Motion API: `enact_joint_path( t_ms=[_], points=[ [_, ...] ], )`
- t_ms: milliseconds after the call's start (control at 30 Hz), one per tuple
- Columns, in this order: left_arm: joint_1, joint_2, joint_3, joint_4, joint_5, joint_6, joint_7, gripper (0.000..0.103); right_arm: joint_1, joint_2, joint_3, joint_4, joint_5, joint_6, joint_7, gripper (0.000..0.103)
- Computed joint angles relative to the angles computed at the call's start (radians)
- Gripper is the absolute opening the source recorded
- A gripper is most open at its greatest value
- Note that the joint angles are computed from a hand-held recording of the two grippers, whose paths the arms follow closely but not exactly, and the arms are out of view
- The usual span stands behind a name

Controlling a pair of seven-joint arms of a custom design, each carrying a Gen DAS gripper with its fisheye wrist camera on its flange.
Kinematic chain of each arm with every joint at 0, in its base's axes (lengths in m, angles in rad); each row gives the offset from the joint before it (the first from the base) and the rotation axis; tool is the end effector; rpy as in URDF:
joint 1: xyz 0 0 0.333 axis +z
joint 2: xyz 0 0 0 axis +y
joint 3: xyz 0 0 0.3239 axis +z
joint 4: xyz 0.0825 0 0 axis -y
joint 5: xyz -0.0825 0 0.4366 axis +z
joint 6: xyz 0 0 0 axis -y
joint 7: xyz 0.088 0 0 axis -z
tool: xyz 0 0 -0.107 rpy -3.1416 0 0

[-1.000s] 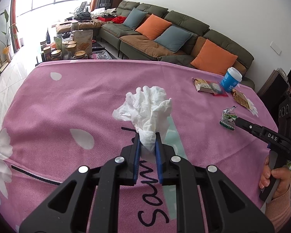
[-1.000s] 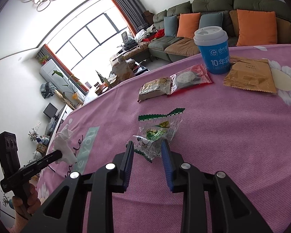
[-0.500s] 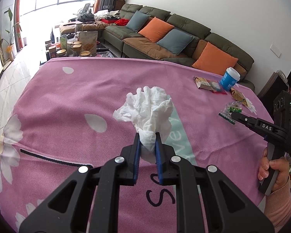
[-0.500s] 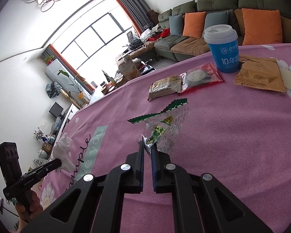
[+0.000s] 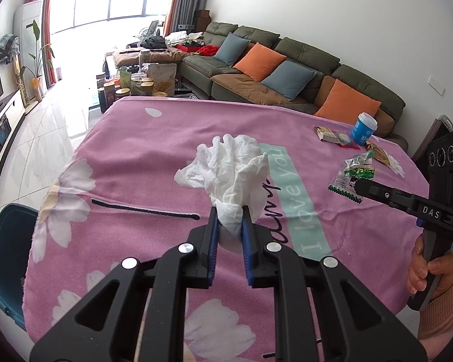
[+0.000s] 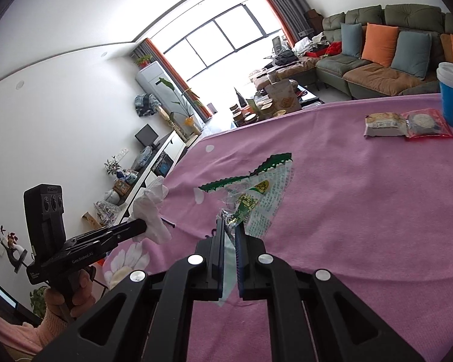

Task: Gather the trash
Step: 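Carry the tissue with the left tool while the right tool carries the wrapper to the bin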

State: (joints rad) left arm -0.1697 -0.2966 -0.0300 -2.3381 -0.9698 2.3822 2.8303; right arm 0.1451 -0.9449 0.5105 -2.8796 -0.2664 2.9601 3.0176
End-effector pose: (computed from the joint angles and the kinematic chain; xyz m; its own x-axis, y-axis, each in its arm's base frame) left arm 0.5192 -0.1139 0.4746 -0.7806 -0.6021 0.1680 -0.5181 0.4727 -0.7128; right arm 0.2951 0.2411 0.4837 -0.1981 -0.8172 -0.5412 -0.4791 0.5625 -0.6739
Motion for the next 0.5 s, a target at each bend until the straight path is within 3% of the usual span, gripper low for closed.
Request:
enact_joint_path(
  t_ms=[200,500],
  points=[
    [0.028,-0.032,0.030,-0.029,-0.001,-0.007,0.010,0.015,-0.034,0.128,0.021,0.071,-0.006,0.096,-0.041,0.006],
    [0.060,-0.057,0.062,-0.048,-0.009,-0.002,0.023,0.015,-0.062,0.243,0.056,0.137,0.029,0.174,-0.108,0.006]
  ],
)
